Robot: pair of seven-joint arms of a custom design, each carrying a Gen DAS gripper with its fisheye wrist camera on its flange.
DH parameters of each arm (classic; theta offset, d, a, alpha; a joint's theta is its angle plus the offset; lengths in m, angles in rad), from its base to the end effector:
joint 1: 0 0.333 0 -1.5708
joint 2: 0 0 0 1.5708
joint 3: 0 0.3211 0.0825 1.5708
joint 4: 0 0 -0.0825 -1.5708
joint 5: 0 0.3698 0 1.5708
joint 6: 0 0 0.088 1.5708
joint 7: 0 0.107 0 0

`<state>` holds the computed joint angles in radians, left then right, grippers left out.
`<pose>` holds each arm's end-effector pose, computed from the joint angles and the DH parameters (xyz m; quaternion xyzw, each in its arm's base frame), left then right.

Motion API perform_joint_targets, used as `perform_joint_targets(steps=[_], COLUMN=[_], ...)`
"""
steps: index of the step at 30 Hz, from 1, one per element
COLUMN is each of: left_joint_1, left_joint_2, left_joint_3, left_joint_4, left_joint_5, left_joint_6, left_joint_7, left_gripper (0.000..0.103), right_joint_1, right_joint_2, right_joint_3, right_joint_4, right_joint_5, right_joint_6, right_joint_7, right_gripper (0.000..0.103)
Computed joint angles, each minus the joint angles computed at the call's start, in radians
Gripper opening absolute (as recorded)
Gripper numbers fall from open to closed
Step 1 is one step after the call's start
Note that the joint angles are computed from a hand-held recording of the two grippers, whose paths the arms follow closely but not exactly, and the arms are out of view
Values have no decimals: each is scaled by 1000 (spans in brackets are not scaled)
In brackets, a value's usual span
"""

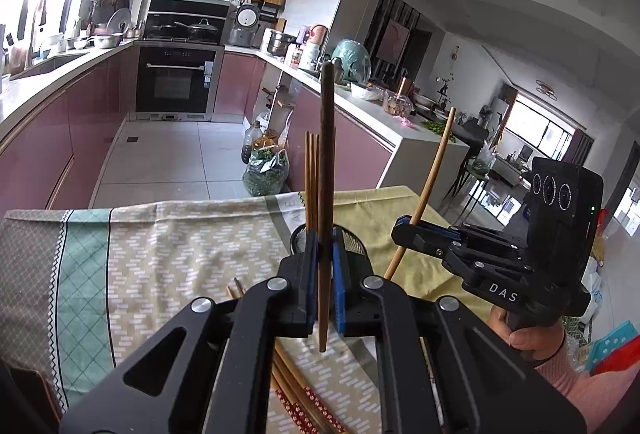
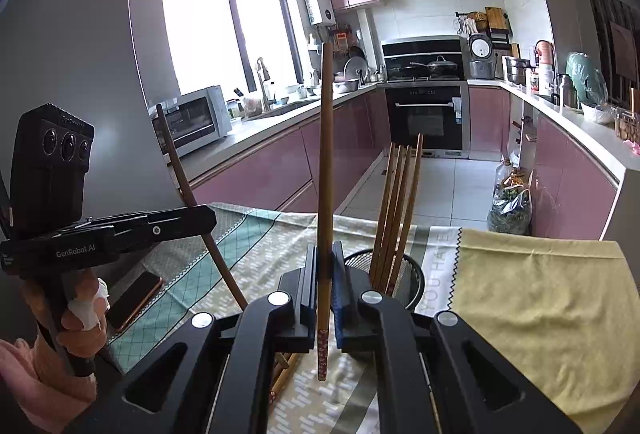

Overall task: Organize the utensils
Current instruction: 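Raise both held chopsticks upright above the black mesh cup, then lower both upright chopsticks into the mesh cup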

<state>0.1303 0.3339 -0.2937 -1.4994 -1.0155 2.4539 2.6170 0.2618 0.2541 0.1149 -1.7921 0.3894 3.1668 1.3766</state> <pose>0.6882 -0.0802 0.5653 -0.4202 0.7444 -0.5098 0.0968 0.6279 0.2019 0.5538 -0.6433 0.5512 -0.2481 0.4698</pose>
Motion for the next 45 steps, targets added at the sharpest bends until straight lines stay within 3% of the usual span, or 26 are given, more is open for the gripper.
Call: perform_joint_targets(steps=[12, 20, 22, 24, 29, 35, 41, 45], left_joint_1=[-4, -28, -42, -55, -85, -94, -104, -117], left_joint_2=[34, 51, 57, 65, 103, 176, 275, 346], left_joint_3=[-33, -51, -52, -51, -51, -57, -51, -51], left_joint_4=[99, 138, 141, 149, 173, 246, 396, 504], left_joint_5=[-31, -18, 6, 44, 178, 352, 507, 578], left_joint_6=[20, 81, 110, 129, 162, 113, -34, -127], left_joint_7=[5, 13, 9, -14, -108, -223, -320, -362], left_gripper=[7, 7, 7, 7, 7, 7, 7, 7], right_joint_1=[16, 53, 68, 120, 115, 98, 47, 41], right_joint_2=[24, 52, 64, 80, 118, 149, 166, 194], right_joint_3=[-43, -101, -125, -198, -211, -205, -145, -139], right_joint_4=[68, 113, 130, 146, 187, 215, 247, 290], right_joint_5=[-50, -94, -108, -144, -172, -211, -211, -218], right_joint_6=[7, 13, 8, 6, -34, -105, -203, -271], right_joint_7=[17, 57, 77, 129, 183, 227, 213, 228], right_gripper=[6, 6, 6, 6, 6, 6, 6, 6])
